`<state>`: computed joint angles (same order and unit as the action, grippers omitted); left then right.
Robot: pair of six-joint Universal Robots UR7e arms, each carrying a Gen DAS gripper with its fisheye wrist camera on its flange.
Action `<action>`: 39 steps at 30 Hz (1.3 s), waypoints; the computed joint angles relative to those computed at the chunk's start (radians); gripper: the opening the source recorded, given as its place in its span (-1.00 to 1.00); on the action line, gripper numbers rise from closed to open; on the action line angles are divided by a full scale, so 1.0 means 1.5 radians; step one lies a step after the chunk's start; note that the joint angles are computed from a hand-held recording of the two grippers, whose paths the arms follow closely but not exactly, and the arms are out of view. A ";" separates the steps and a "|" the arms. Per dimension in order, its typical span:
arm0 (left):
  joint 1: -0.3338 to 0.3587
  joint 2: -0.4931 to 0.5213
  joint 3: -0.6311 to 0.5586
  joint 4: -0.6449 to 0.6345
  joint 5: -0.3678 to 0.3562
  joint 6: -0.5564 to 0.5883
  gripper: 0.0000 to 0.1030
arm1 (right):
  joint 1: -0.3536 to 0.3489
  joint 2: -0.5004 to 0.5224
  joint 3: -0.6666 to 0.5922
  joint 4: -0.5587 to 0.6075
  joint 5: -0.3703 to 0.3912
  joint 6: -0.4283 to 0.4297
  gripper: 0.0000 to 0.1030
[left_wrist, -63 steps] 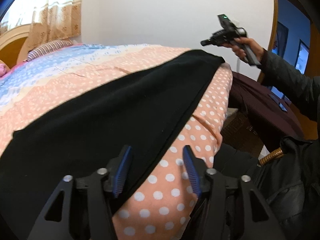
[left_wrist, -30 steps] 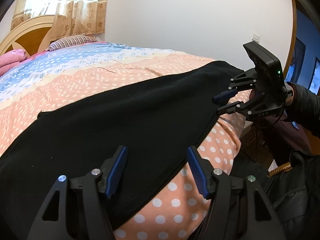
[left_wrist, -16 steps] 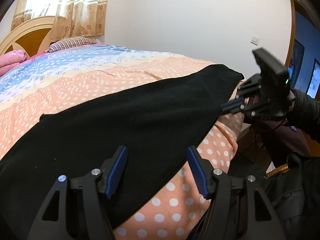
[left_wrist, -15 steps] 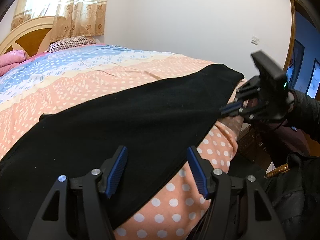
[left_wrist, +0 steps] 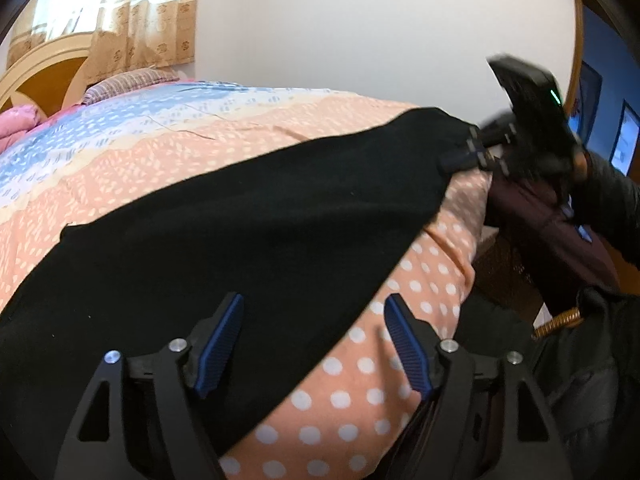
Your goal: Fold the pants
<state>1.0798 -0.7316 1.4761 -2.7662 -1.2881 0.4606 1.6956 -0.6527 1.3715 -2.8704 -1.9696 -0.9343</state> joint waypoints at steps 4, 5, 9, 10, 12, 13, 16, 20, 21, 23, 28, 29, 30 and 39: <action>0.002 -0.005 0.001 0.015 -0.010 -0.009 0.50 | -0.014 0.000 -0.009 -0.040 -0.036 0.048 -0.94; 0.003 -0.007 0.003 0.013 -0.011 -0.009 0.50 | -0.018 0.002 -0.008 -0.050 -0.061 0.056 -0.94; 0.003 -0.008 0.007 0.008 -0.014 -0.011 0.50 | -0.039 -0.021 0.020 -0.023 -0.085 0.118 -0.93; 0.003 -0.010 0.008 0.010 -0.011 -0.011 0.50 | -0.039 -0.028 0.024 -0.008 -0.085 0.131 -0.94; -0.001 -0.013 0.011 0.007 -0.003 -0.009 0.50 | -0.035 -0.031 0.025 0.002 -0.110 0.131 -0.94; -0.003 -0.013 0.011 -0.002 0.003 -0.008 0.50 | -0.032 -0.026 0.027 -0.024 -0.122 0.112 -0.94; -0.004 -0.019 0.017 -0.049 0.016 -0.012 0.50 | -0.034 -0.031 0.025 -0.040 -0.092 0.113 -0.94; 0.004 -0.020 0.010 -0.073 0.009 -0.037 0.55 | -0.029 -0.028 0.001 -0.057 -0.042 0.130 -0.93; 0.004 -0.017 0.007 -0.070 0.012 -0.037 0.60 | -0.026 -0.020 -0.008 -0.073 -0.037 0.126 -0.93; 0.005 -0.008 0.001 -0.059 0.026 -0.033 0.60 | -0.024 -0.003 -0.032 -0.070 -0.041 0.134 -0.93; 0.003 -0.009 0.016 -0.042 0.046 -0.023 0.61 | -0.032 0.013 -0.047 0.004 -0.107 0.158 -0.93; 0.003 -0.012 0.020 -0.039 0.046 -0.020 0.61 | -0.036 0.000 -0.027 -0.009 -0.094 0.149 -0.93; 0.004 -0.016 0.025 -0.038 0.043 -0.021 0.61 | -0.039 -0.012 -0.018 0.006 -0.087 0.159 -0.93; 0.011 -0.036 0.037 -0.056 0.053 -0.037 0.61 | -0.069 -0.028 -0.111 -0.015 -0.049 0.244 -0.92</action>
<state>1.0958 -0.7860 1.5316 -2.8501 -1.2084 0.4056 1.5921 -0.6948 1.2043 -2.8928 -2.0439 -0.5690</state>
